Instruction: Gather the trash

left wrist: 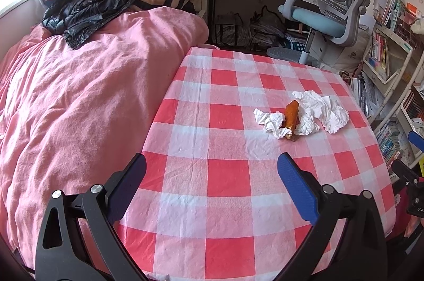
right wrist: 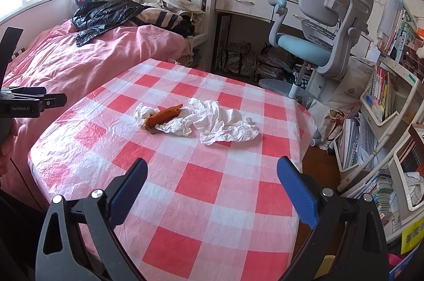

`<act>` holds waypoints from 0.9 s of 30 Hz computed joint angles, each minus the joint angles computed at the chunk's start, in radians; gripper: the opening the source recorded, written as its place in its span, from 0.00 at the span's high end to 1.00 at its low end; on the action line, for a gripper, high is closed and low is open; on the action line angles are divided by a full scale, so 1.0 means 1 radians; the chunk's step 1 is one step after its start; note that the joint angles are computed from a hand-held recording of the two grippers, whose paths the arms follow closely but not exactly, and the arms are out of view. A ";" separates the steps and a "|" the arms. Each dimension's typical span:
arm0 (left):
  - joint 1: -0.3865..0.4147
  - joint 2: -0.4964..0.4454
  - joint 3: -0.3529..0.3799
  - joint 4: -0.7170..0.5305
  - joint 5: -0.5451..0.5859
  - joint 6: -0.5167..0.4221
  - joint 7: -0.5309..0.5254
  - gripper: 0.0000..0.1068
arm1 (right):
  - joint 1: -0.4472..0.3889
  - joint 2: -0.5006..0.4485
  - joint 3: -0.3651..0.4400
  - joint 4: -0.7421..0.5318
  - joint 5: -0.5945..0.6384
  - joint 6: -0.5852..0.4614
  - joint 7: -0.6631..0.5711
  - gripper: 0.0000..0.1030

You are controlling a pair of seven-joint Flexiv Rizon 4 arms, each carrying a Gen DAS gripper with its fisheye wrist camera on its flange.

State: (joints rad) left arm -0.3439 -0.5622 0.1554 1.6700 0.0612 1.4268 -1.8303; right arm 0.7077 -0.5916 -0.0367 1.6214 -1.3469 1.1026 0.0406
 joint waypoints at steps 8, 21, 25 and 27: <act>0.002 -0.002 -0.001 -0.001 0.001 -0.002 0.001 0.11 | 0.000 -0.002 0.001 -0.002 0.002 -0.002 -0.004 0.09; 0.000 -0.005 -0.001 -0.008 0.003 -0.008 -0.003 0.11 | 0.002 -0.002 0.001 -0.003 0.007 -0.004 -0.010 0.09; 0.000 -0.007 0.000 -0.012 0.004 -0.010 -0.005 0.11 | 0.003 -0.003 0.000 -0.004 0.009 -0.005 -0.012 0.09; -0.001 -0.007 0.001 -0.013 0.005 -0.011 -0.006 0.11 | 0.004 -0.003 0.000 -0.004 0.009 -0.004 -0.012 0.09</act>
